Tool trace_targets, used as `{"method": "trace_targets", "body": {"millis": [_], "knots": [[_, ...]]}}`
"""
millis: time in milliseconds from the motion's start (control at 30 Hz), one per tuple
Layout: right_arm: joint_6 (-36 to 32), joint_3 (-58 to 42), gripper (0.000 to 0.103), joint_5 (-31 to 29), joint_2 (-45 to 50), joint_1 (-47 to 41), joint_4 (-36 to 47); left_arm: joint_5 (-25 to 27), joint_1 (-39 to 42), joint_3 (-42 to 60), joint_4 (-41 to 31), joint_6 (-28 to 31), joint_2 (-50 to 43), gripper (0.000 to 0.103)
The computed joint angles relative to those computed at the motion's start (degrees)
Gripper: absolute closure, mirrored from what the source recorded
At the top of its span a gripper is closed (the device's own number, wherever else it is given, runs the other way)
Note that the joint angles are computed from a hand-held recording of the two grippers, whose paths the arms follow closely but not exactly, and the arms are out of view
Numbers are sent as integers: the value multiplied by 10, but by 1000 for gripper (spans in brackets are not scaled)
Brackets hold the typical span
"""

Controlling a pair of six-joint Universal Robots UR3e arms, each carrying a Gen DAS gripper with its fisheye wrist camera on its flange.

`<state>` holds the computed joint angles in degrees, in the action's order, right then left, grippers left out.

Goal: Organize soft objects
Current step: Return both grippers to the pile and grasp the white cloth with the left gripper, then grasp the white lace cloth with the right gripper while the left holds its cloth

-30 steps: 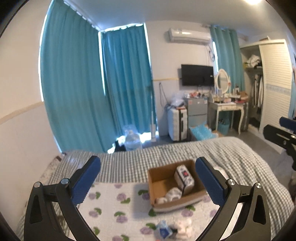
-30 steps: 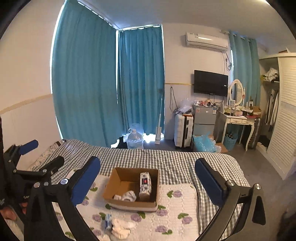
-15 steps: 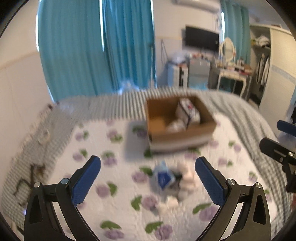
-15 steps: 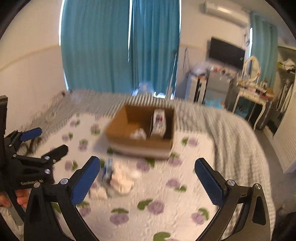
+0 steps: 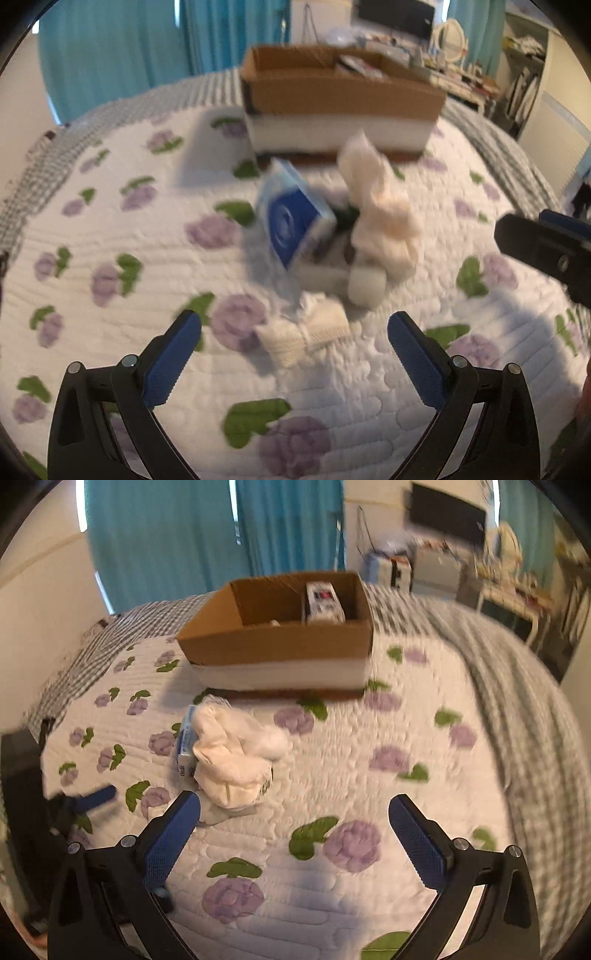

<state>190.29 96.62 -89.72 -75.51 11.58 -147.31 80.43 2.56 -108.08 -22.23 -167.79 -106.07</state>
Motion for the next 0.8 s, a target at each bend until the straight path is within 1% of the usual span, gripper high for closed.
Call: {"method": "trace_targets", "body": {"millis": [33, 67, 133, 167, 233, 267, 300, 333, 467, 533, 633, 800], "knots": [[4, -2, 0, -3, 6, 0, 4, 3, -3, 2, 4, 1, -10, 7], [7, -4, 0, -4, 11, 0, 6, 4, -5, 7, 3, 2, -22, 9], [9, -9, 0, 6, 19, -4, 12, 3, -5, 18, 3, 0, -41, 20], [9, -13, 0, 7, 23, -4, 15, -6, -2, 26, -9, 2, -46, 23], [10, -24, 0, 5, 33, -3, 26, -35, 9, 33, -30, 11, -52, 35], [10, -32, 0, 2, 38, 0, 33, -40, 11, 31, -32, 16, -50, 36], [10, -35, 0, -2, 42, 2, 35, -45, 14, 29, -31, 20, -48, 40], [9, -39, 0, -6, 45, 5, 39, -52, 18, 26, -35, 24, -43, 47], [10, -56, 0, -28, 49, 17, 52, -101, 55, 20, -73, 37, -22, 48], [21, -54, 0, -29, 40, 19, 47, -118, 73, 12, -84, 44, -6, 48], [35, -57, 0, -12, 34, 20, 46, -133, 93, 0, -91, 62, 22, 48], [32, -107, 0, -18, 72, 44, 66, -141, 114, 9, -105, 75, 45, 48]]}}
